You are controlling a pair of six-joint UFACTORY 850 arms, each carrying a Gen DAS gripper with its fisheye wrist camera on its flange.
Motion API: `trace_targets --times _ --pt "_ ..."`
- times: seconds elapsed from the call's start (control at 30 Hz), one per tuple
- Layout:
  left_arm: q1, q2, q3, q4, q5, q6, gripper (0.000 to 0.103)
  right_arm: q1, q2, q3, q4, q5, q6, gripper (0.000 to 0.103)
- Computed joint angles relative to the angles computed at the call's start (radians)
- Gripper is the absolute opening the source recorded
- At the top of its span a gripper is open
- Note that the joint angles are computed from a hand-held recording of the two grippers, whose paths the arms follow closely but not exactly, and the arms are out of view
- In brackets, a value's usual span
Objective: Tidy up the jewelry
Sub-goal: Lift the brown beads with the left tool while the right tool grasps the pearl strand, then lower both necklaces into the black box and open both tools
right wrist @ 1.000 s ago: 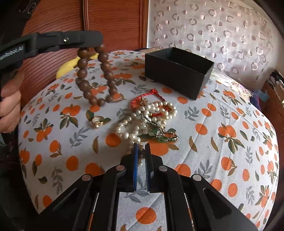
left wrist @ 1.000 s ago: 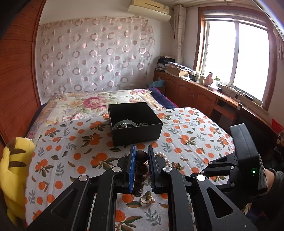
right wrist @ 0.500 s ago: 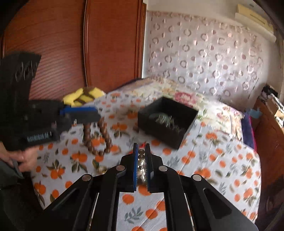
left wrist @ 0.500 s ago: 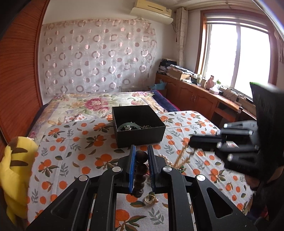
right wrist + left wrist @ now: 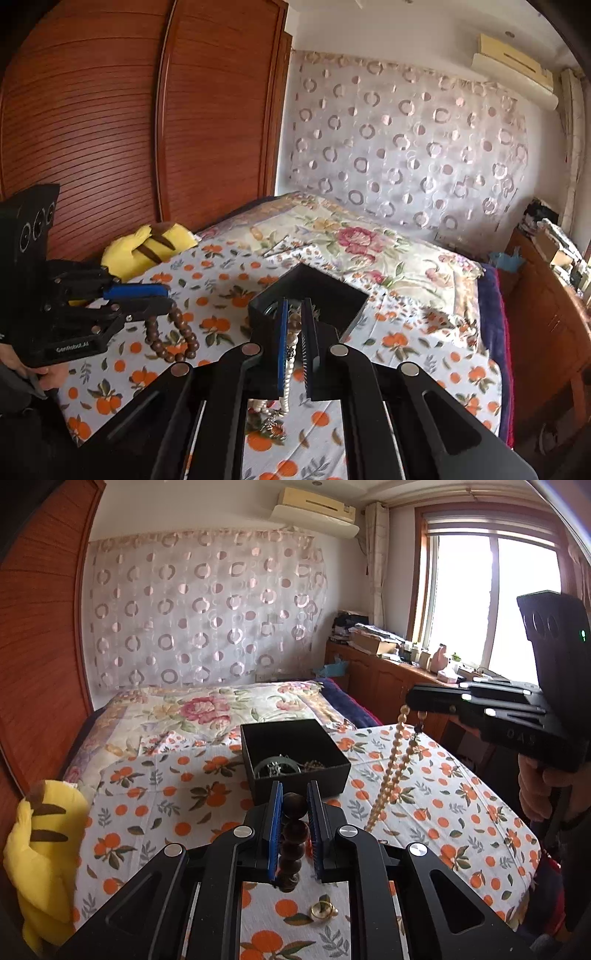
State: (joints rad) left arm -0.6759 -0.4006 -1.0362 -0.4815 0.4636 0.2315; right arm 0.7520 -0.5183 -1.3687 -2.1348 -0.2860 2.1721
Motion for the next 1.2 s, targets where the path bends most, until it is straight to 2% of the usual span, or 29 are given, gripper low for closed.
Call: trace_targets --times 0.5,0.93,1.07,1.2 --pt "0.011 -0.021 -0.071 -0.039 -0.023 0.106 0.012 -0.020 -0.002 -0.076 0.097 -0.037 -0.131 0.008" --pt "0.037 -0.112 -0.217 -0.120 -0.077 0.238 0.012 -0.040 -0.060 -0.200 0.287 -0.050 -0.331 0.008" --pt "0.052 -0.142 -0.264 -0.090 -0.111 0.202 0.012 -0.058 -0.072 -0.228 0.287 -0.033 -0.310 0.008" --pt "0.064 -0.161 -0.300 -0.050 -0.133 0.147 0.012 -0.066 -0.094 -0.270 0.350 -0.024 -0.374 0.008"
